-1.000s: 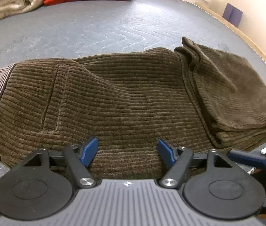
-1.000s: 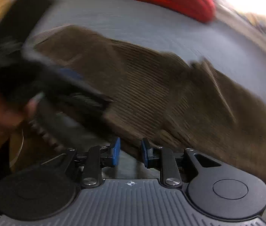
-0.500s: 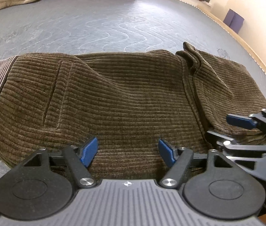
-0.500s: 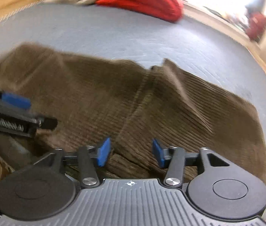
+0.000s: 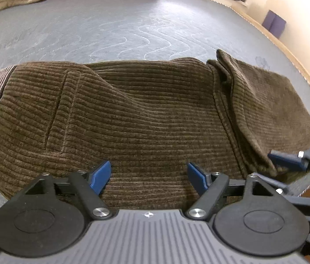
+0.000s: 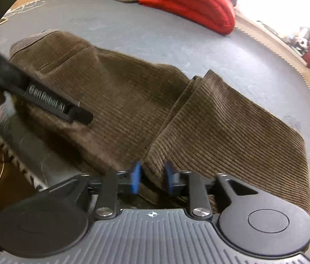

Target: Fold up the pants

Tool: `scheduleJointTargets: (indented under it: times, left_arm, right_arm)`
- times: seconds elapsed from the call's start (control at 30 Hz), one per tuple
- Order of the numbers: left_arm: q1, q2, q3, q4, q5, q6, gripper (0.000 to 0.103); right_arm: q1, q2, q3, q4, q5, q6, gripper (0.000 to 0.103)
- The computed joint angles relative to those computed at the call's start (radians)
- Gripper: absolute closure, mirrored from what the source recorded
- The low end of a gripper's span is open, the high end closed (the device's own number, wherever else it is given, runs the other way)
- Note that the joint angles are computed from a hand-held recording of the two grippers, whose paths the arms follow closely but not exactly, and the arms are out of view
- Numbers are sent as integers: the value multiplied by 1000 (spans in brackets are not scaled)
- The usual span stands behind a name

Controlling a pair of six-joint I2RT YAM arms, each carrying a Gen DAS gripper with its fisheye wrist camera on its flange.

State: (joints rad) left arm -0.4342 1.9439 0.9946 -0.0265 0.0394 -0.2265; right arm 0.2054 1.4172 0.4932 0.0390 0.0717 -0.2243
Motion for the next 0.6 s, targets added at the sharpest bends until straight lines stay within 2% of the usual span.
scheduleJointTargets:
  times: [0.03,0.07,0.17,0.23,0.3,0.43,0.5,0.6]
  left_arm:
    - [-3,0,-2,2,-4,6,22]
    - [-6,0,-3,5,-5,6,22]
    - [-2,2,-4,10,2,-5,22]
    - [1,2,-7,13,5,-8,22]
    - [9,4,-8,18,14,-2,22]
    - [27,-2,-13,18,36,-13,22]
    - [36,-7,-18,21,51,-26,22]
    - [56,-15,-27,29,80,-45,22]
  right_arm:
    - [6,9,-2,14,4,4,50]
    - [23,21,-6,28,22,7,46]
    - [43,92,-6,88,66,-32,46]
    - [48,107,4,93,86,-40,48]
    - [32,122,27,73,81,-17,61]
    - [1,123,39,71,50,24,79]
    - [14,72,7,132,82,55,81]
    - [55,-91,-79,253,98,73,81]
